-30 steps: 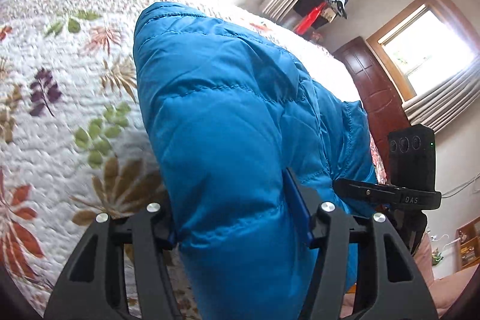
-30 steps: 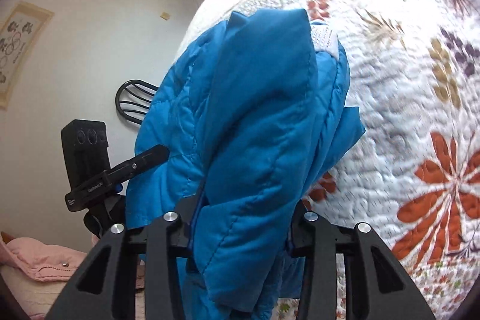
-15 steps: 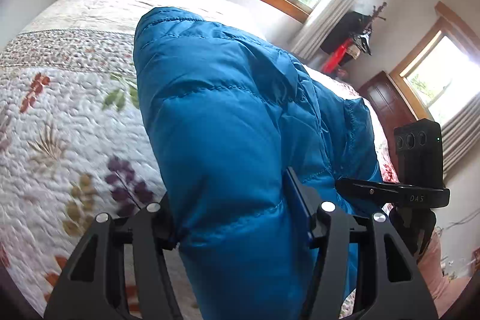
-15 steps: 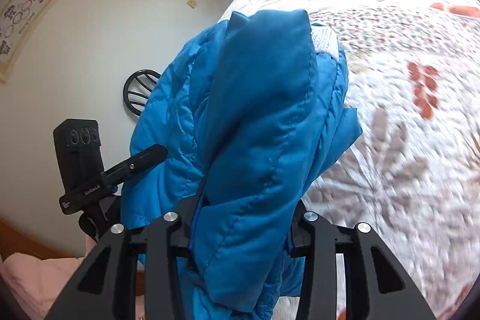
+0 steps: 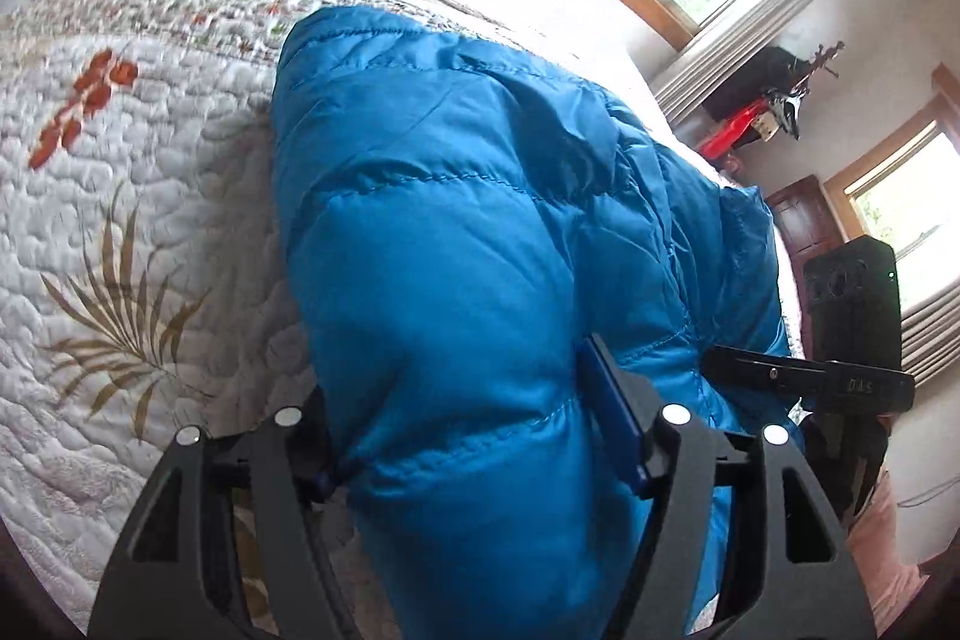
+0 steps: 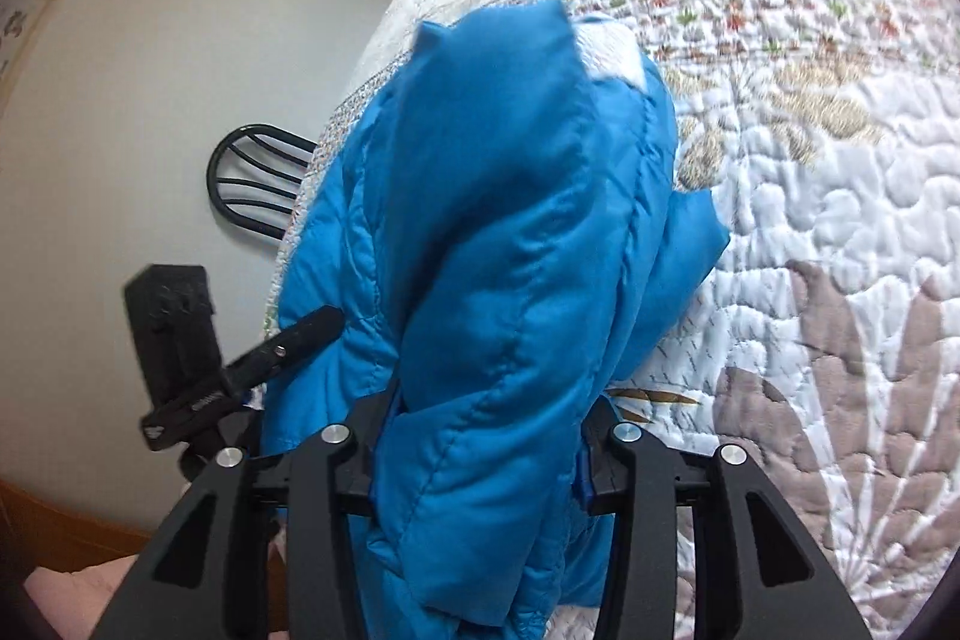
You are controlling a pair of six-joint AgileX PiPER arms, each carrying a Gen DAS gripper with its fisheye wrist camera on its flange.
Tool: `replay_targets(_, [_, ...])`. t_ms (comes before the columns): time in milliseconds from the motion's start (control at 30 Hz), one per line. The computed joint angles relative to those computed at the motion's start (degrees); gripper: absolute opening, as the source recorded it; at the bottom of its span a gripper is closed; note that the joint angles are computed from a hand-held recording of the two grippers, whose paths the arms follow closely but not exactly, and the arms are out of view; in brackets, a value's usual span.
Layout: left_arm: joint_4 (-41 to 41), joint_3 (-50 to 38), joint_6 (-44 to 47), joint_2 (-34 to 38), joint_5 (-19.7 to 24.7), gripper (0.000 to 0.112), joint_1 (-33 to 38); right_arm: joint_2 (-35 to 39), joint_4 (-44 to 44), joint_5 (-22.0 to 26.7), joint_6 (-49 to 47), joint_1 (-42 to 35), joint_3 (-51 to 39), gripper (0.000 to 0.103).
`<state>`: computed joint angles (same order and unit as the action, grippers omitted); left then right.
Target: Fold large clothes
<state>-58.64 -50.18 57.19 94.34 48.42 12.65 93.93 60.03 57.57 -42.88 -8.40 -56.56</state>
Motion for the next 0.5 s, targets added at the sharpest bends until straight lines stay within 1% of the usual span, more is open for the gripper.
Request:
replay_targets(67, [-0.27,1.18,0.78,-0.44,-1.69,0.069,-0.49,0.21,-0.82,-1.38,0.11,0.79,0.37,0.047])
replay_targets(167, [-0.36,2.10,0.98,-0.74,-4.17,0.071,-1.58,3.04,1.19,-1.08,0.17,1.30,-1.00,0.049])
replay_targets(233, [-0.57,2.46,1.02,-0.62,-4.82,0.074,-1.82,4.14,3.31,-0.59,-2.27,0.18,0.02,0.051])
replay_targets(300, [-1.76,3.34,2.54,-0.17,-5.46,0.075,-1.51,4.36,4.08,0.88,-4.52,-2.14,1.27,0.052])
replay_targets(367, [-1.46,2.89,1.84,0.07,-5.15,0.076,-1.28,4.28,4.02,1.25,-3.72,-1.95,0.73,0.053])
replay_targets(433, [0.06,2.77,-0.41,-0.59,-5.64,0.078,-1.62,3.80,4.00,1.72,-3.61,-2.30,0.69,0.057])
replay_targets(467, [1.86,3.19,-2.84,-2.04,-6.03,0.079,-2.17,3.01,2.68,3.36,-3.05,-4.17,0.26,0.061])
replay_targets(500, [4.00,2.79,-5.49,-2.79,-6.36,0.079,-2.57,1.68,1.34,3.54,-2.25,-4.79,0.27,0.067])
